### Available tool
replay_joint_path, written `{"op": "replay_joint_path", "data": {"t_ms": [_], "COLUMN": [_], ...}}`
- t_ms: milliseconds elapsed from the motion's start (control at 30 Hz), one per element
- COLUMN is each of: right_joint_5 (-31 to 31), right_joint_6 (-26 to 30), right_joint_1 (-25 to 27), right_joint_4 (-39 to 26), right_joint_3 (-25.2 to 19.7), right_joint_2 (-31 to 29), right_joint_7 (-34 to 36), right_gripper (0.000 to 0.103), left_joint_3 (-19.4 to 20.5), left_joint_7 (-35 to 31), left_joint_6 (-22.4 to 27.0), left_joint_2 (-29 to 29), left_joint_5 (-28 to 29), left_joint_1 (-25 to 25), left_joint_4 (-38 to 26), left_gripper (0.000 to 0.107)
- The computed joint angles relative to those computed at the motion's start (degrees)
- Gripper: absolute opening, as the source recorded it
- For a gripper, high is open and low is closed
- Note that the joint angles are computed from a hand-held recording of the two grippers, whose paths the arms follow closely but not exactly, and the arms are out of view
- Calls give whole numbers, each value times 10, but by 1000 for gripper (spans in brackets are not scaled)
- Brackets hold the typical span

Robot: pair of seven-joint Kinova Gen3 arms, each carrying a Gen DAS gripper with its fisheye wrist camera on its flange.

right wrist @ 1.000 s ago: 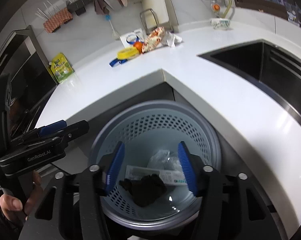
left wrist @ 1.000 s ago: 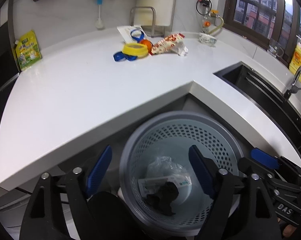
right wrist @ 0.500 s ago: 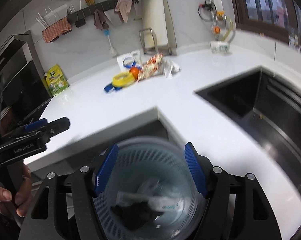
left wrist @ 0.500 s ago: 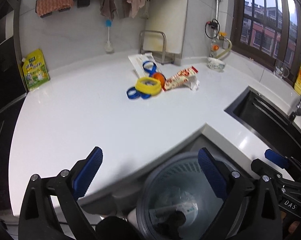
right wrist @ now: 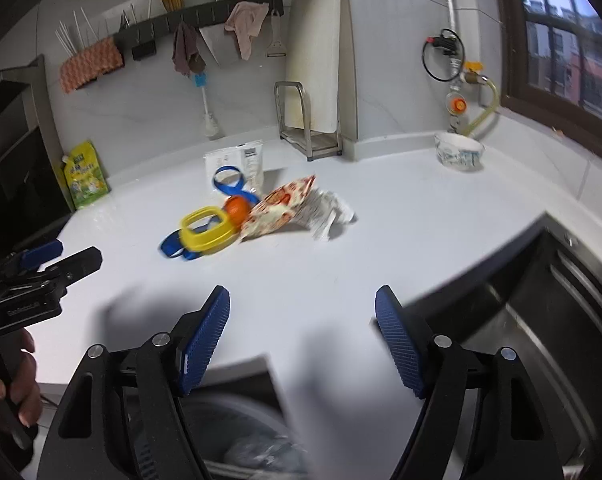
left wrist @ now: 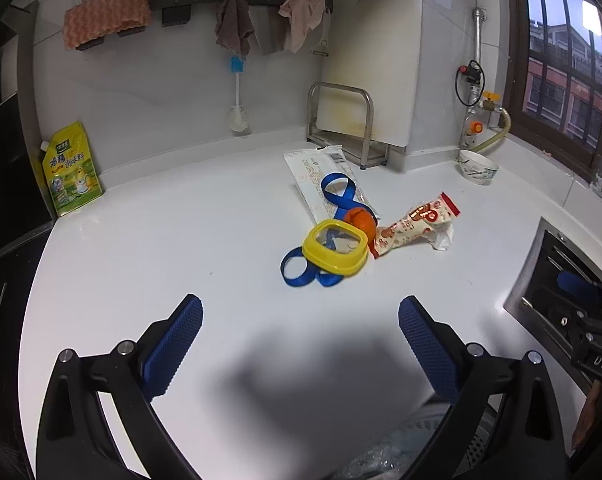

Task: Collect trash
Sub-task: 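Move both grippers toward the snack wrapper and yellow lid on the counter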

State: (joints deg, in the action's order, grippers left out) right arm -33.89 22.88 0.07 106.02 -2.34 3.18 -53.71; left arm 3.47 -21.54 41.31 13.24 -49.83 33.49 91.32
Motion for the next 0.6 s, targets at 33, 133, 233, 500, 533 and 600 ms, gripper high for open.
{"op": "replay_joint_path", "data": {"t_ms": [33,133,233,500,533,600], "right_joint_5": [0,-5,-7,29,34,46], "right_joint_6": [3,24,61,143,148,151], "right_joint_1": [2,24,53,88,91,90], "right_joint_4": [-14,-70,-122,-263,-276,-292], "right_joint_3": [1,-12,-34,-66,-70,-77], "right_joint_2": [13,62,105,220,230,244], "right_joint_7": [10,55,87,135,141,151], "right_gripper": [72,73,73,73,73,73], "left_joint_3": [0,-3,-13,-42,-45,-49], "left_joint_7": [-6,-34,-56,-111,-116,-130], "left_joint_6": [0,1,-2,9,10,13], "left_joint_2": [8,34,54,107,112,122], "left_joint_5": [2,22,42,96,101,116], "left_joint_1": [-3,-11,-11,-4,-3,-5], "left_joint_4": [-9,-42,-64,-126,-131,-142], "left_gripper": [97,97,97,97,97,97]}}
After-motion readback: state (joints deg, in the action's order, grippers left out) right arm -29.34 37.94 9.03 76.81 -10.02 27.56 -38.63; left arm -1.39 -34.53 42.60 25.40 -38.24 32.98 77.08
